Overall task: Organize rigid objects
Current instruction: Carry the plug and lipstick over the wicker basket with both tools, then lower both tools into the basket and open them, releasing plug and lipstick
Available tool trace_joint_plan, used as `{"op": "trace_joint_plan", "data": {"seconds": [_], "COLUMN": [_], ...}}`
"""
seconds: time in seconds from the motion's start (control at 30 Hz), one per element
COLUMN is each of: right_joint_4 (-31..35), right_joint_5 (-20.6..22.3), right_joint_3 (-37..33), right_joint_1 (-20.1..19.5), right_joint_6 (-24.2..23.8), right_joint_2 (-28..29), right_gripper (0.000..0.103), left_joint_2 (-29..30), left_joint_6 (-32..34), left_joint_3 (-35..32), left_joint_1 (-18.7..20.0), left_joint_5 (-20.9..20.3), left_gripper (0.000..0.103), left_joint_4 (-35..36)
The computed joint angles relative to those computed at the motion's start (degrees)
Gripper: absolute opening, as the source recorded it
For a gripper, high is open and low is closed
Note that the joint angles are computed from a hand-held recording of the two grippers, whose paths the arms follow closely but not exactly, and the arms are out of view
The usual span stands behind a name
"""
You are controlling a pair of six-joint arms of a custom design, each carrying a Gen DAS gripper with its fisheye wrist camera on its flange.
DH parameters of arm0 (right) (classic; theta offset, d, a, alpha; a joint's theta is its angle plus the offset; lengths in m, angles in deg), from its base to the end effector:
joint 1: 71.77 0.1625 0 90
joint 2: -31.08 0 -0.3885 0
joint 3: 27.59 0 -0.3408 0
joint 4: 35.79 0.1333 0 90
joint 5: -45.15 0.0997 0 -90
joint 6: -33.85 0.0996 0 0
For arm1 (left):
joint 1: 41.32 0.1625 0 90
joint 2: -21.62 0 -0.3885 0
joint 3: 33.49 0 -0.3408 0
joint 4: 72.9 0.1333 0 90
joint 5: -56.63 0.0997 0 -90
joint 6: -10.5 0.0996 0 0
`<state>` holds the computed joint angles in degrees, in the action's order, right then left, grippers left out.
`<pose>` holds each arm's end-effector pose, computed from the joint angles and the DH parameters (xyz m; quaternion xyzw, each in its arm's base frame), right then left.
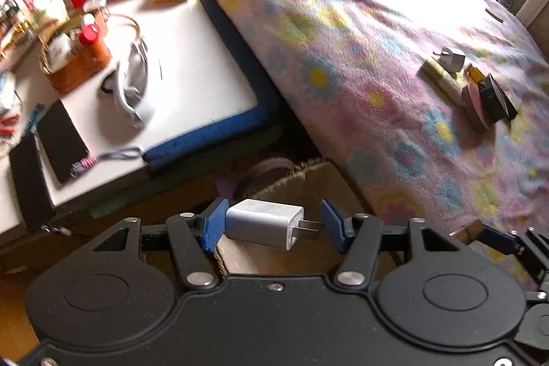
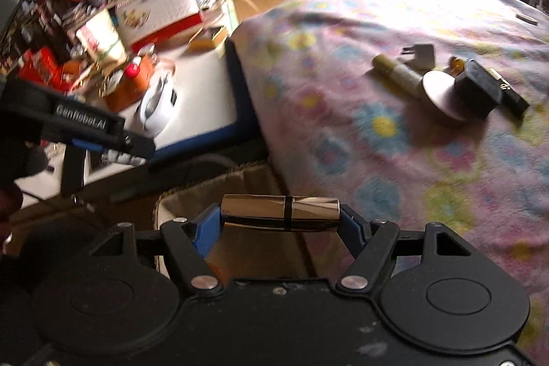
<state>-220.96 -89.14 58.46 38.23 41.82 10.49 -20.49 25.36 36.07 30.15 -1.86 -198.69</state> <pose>0.2744 -0.5675 -0.0234 -0.0023 -0.9005 0.3185 0.2962 -0.0472 -0.7241 0.1964 0.2568 0.9251 -0.0786 0.2684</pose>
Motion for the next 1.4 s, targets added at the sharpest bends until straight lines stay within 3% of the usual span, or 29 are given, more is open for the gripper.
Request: {"op": "trace_joint_plan", "data": {"seconds": [0.17, 0.33, 0.77, 1.4], "right_joint_4": [4.8, 7.2, 7.5, 10.0], "right_joint_5": [1.2, 1.9, 3.0, 4.2], "right_joint_3": [-0.4, -1.4, 0.9, -1.2], "right_joint_1": [-0.3, -1.2, -3.0, -3.2], "right_joint_6": [1.9, 2.9, 5.5, 5.5], "right_joint_2": [-0.1, 0.3, -1.0, 0.1], "right_gripper": [0.071, 0.071, 0.071, 0.071], "left_joint_2": [-1.4, -2.4, -0.6, 0.2], "left_joint_6": [0.8, 3.8, 0.0, -2.2], "left_joint_3": [2.5, 6.9, 5.0, 3.8], "left_joint_1": [0.6, -0.4, -0.7, -0.6], "left_joint_5": [-1.1, 2.2, 4.6, 5.5], "left_gripper": [0.056, 0.056, 0.056, 0.056], "left_joint_4": [1.4, -3.5, 0.0, 2.5]}}
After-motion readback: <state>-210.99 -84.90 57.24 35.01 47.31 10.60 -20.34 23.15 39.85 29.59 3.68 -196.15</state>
